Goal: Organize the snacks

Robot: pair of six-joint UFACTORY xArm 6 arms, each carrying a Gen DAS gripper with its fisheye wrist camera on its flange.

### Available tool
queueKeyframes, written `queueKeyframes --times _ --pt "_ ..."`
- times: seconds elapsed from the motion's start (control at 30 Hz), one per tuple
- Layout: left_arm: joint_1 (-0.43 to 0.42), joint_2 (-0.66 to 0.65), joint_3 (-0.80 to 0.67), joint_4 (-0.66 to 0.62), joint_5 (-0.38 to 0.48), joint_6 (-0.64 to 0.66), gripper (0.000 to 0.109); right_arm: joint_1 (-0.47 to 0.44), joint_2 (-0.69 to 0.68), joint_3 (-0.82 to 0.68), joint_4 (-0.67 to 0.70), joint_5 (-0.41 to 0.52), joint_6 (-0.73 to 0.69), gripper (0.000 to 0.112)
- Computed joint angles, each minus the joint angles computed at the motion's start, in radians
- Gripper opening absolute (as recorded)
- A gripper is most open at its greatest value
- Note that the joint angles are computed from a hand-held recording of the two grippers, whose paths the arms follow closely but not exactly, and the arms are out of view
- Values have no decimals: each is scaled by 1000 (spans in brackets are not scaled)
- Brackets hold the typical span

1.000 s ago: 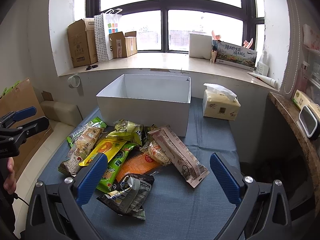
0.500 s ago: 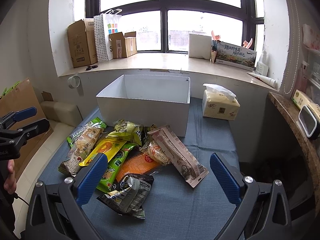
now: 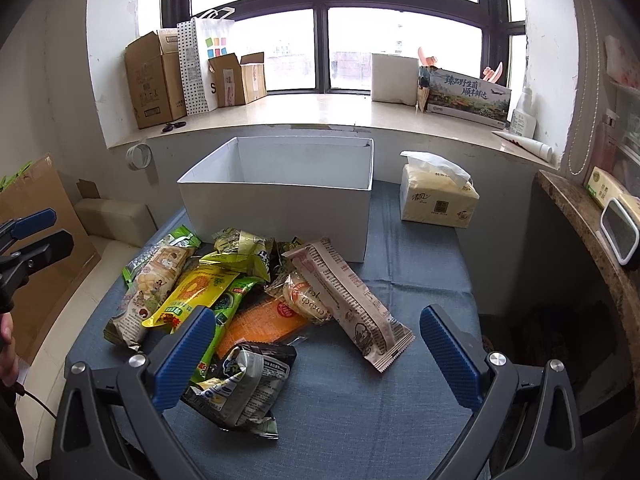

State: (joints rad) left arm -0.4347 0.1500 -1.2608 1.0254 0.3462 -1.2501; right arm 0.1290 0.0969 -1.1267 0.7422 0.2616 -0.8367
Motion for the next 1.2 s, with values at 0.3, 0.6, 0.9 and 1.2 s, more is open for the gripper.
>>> queueKeyframes --times 0.3,0.6,0.9,1.2 --pt "1 4 17 -57 -14 69 103 -42 302 -311 -142 150 8 103" --pt "11 -10 62 -98 -5 115 103 -98 660 -768 -268 467 68 95" --pt "21 29 39 -144 -24 144 103 -179 765 -958 -70 797 -97 62" --pt "22 58 19 -193 -7 176 103 -128 449 -471 64 477 -263 51"
